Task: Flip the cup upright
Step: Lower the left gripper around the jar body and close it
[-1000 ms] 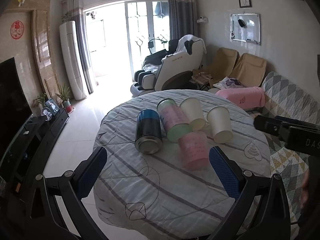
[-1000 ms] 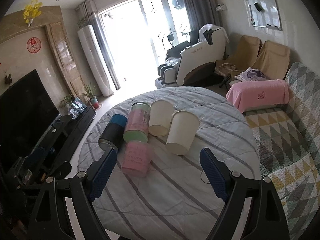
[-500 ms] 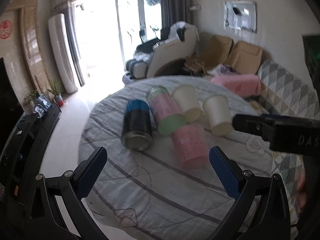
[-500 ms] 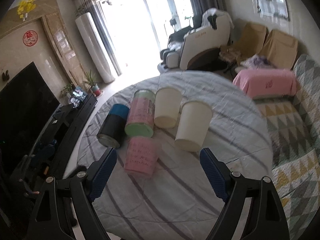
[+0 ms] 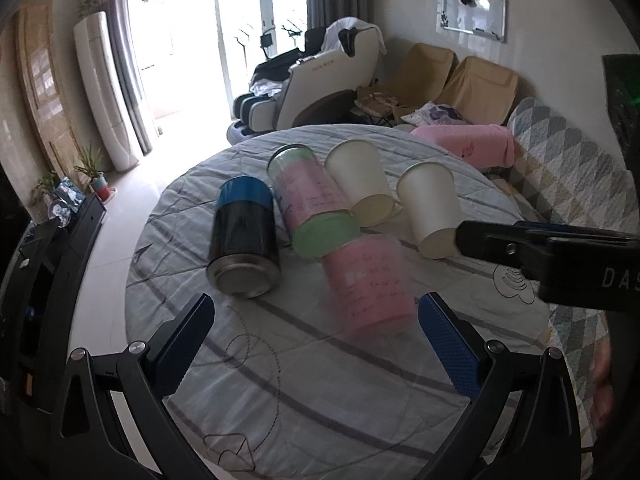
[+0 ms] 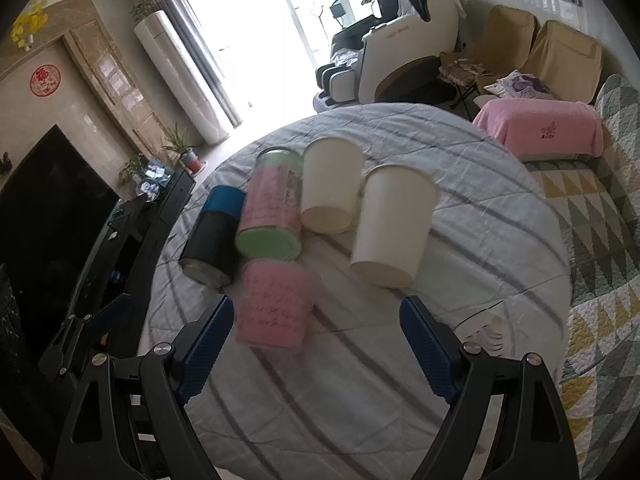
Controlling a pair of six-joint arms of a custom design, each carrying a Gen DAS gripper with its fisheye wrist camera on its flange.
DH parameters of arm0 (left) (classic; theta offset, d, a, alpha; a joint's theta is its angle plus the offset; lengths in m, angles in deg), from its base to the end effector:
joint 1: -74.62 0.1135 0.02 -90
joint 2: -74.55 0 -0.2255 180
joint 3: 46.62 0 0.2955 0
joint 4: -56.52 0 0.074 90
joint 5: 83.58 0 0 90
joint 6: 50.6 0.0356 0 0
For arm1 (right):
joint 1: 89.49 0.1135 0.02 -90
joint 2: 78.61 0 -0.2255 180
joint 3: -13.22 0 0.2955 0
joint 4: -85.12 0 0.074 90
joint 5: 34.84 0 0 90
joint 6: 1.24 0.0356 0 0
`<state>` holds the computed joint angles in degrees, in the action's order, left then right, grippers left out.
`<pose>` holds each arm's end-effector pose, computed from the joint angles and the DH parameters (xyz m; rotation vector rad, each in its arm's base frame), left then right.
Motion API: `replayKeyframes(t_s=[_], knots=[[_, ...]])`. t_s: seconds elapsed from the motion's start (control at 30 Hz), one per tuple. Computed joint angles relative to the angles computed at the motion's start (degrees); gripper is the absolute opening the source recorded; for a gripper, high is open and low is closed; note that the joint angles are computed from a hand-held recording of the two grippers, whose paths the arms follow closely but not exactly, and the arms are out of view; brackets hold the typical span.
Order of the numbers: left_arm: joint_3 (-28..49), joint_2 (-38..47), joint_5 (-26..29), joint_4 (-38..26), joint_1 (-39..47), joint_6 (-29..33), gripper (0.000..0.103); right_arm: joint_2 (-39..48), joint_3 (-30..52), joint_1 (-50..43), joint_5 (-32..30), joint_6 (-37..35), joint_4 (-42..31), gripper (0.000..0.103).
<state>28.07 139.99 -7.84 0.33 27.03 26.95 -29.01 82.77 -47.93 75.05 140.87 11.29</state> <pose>0.2034 -0.2097 0.2868 0.6026 2.2897 -0.2106 0.1689 0.1336 0.2992 0.3649 2.4276 0.2889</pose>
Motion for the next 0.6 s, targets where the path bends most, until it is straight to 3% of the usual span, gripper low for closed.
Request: replayKeyframes(t_s=[0.17,0.37,0.47,0.6], knots=[[4.75,4.07,2.43,-0.03,2.03,0.12,0.103,-2.80,-1.03,-3.56,0.19,-2.41,-1.35,0.086],[19.16,16.18,14.32,-7.02,7.92,-1.85,0.103,-4.59,-2.98,-11.04,-5.01,-8.82,1.21,0.086],[28.81,25.24,15.42,-12.93,8.25,-3.37,0.103,-3.58,-3.10,-14.52,-7.87,-12.60,3.12,0.086],[37.42,33.80,12.66,-16.80,6.83,-4.37,0.103,-1.39,-3.02,-18.49,-11.73,-17.39,5.51,0.086]])
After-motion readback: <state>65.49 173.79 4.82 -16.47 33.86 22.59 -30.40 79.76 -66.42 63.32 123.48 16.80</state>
